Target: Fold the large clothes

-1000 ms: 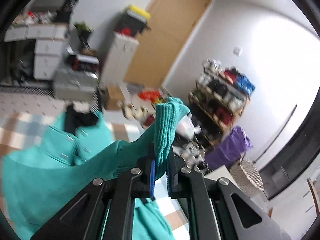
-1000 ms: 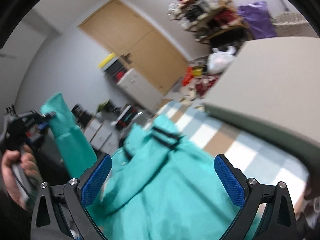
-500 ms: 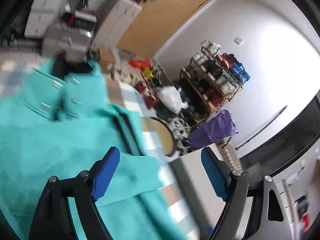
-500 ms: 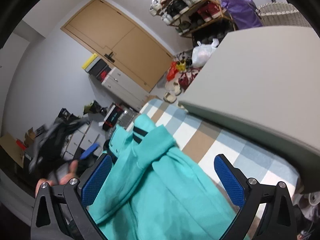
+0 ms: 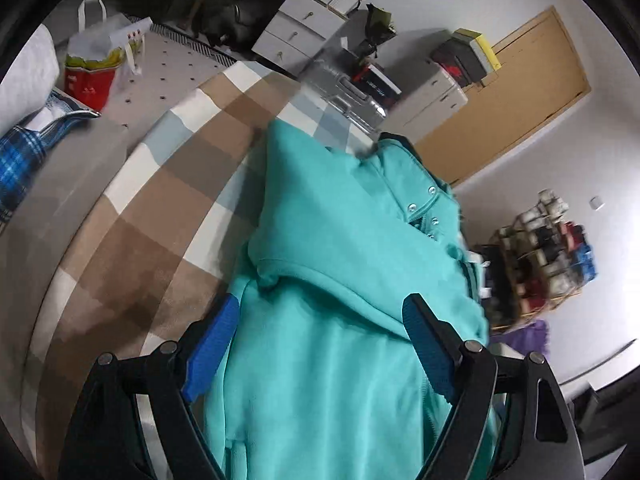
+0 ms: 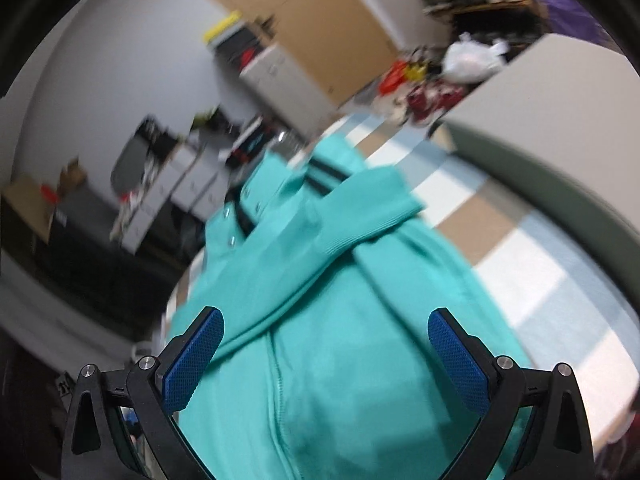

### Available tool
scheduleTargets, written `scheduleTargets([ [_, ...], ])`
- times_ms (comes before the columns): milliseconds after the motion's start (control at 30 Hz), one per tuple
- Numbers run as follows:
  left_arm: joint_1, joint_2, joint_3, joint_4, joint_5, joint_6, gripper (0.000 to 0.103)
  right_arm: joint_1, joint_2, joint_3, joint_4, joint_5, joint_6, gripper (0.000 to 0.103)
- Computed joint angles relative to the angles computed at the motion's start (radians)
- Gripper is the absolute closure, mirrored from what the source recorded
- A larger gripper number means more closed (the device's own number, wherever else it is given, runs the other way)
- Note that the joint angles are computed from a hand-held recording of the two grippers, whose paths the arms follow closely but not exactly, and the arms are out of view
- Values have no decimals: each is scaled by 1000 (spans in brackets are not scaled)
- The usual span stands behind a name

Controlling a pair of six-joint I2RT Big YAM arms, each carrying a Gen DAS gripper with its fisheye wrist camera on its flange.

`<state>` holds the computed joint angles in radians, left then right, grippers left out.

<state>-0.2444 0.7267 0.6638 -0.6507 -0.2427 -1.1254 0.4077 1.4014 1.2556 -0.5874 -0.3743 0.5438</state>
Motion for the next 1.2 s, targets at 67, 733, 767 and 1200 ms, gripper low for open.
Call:
scheduleTargets([
  [67, -38, -15, 0, -14, -85, -2, 23, 2, 103, 112, -56, -72, -47, 6],
  [733, 155, -45, -31, -4, 151, 46, 23, 122, 325, 480, -227, 307, -301, 81],
  [767, 162, -39, -30, 0, 158, 47, 23, 131, 325, 492, -214, 307, -336, 83],
  [1200, 240, 19, -1, 33, 123, 152, 23, 60, 714, 960, -602, 359, -365, 77],
])
